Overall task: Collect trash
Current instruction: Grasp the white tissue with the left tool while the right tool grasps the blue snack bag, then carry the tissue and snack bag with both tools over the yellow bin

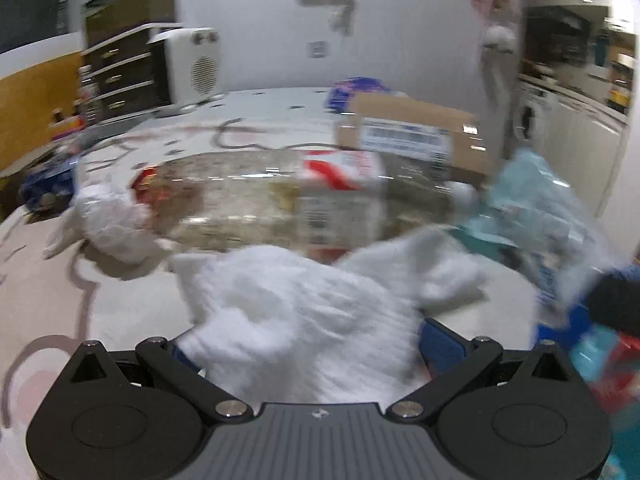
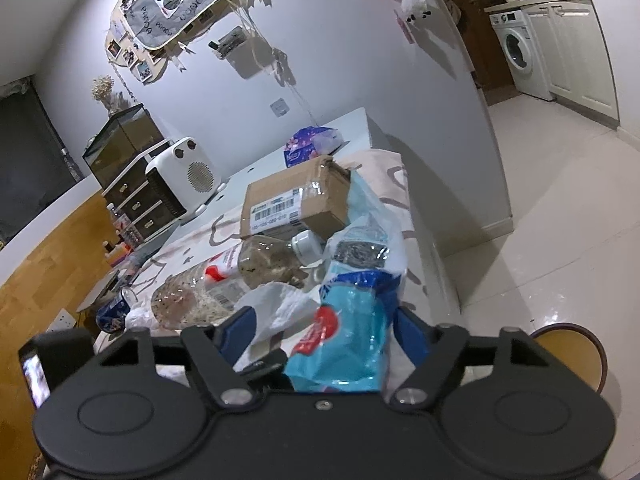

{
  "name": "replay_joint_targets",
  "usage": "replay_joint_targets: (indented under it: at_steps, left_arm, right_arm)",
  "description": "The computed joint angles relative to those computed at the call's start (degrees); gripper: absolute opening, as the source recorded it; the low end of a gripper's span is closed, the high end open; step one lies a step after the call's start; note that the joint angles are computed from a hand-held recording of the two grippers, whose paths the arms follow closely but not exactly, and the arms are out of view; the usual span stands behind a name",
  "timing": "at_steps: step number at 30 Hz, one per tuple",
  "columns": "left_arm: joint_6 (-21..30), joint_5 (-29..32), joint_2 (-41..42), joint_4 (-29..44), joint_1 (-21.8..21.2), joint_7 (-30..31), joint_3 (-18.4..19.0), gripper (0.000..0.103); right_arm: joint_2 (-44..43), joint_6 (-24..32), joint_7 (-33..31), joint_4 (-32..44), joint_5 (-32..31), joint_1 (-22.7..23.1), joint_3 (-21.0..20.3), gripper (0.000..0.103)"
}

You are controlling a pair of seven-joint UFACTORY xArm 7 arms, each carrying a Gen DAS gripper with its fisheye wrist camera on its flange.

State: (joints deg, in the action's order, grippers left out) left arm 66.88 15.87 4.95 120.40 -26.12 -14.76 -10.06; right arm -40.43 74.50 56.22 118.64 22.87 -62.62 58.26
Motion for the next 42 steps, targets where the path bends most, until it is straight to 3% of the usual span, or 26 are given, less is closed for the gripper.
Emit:
replay_joint_targets:
  at_steps: [2,5,11,13,15,23,25,42]
  left_arm:
    - [0.70,1.47,0.65,0.94,0.15,-2.01,0.53,0.102]
    - [-0.33,1.17,0.21,0.36,0.83,-3.38,1.06,0.091]
    - [-3.38,0.90,-1.72,-2.43,2.17,-5.22,1.02,0.053]
    - [-4.52,0.03,-2.50,-3.62,2.88,-6.41,1.00,0.032]
    - [-5.25,-1.68,-2.94,-4.18,3.75,-7.38,1.06,0.018]
    - [-7.45,-9.39,-6.81,-8.51,6.26,-6.44,0.53,0.013]
    - [-7.88,-10.47,-8.28,-9.91,6.64,-6.21,0.31,0.013]
    - [-7.78,-9.38,-20.53,-17.07,8.05,-6.51,-5.45,0.012]
  right_arm:
    - [0.29,0.17,-0.57,0.09,0.13,-0.14,0.52,0.067]
    - [0.21,1.46,-1.71,0.93,0.10,-1.05,1.20,0.061]
    - [-1.12,1.77,-2.71,-1.20,0.58,0.05,-0.56,0.042]
    - [-1.21,1.63,-2.98,-2.08,0.06,0.92,-0.89,0.039]
    - [-1.23,1.24,-3.10,-3.25,-0.54,2.25,-1.29,0.035]
    - [-0.88,-1.44,-3.10,-8.48,-5.18,9.70,-3.14,0.022]
    - [-0.88,-1.61,-2.88,-9.70,-6.77,11.83,-3.90,0.011]
    - [-2.43,-1.18,-0.78,-16.62,-20.30,30.27,-13.10,0.009]
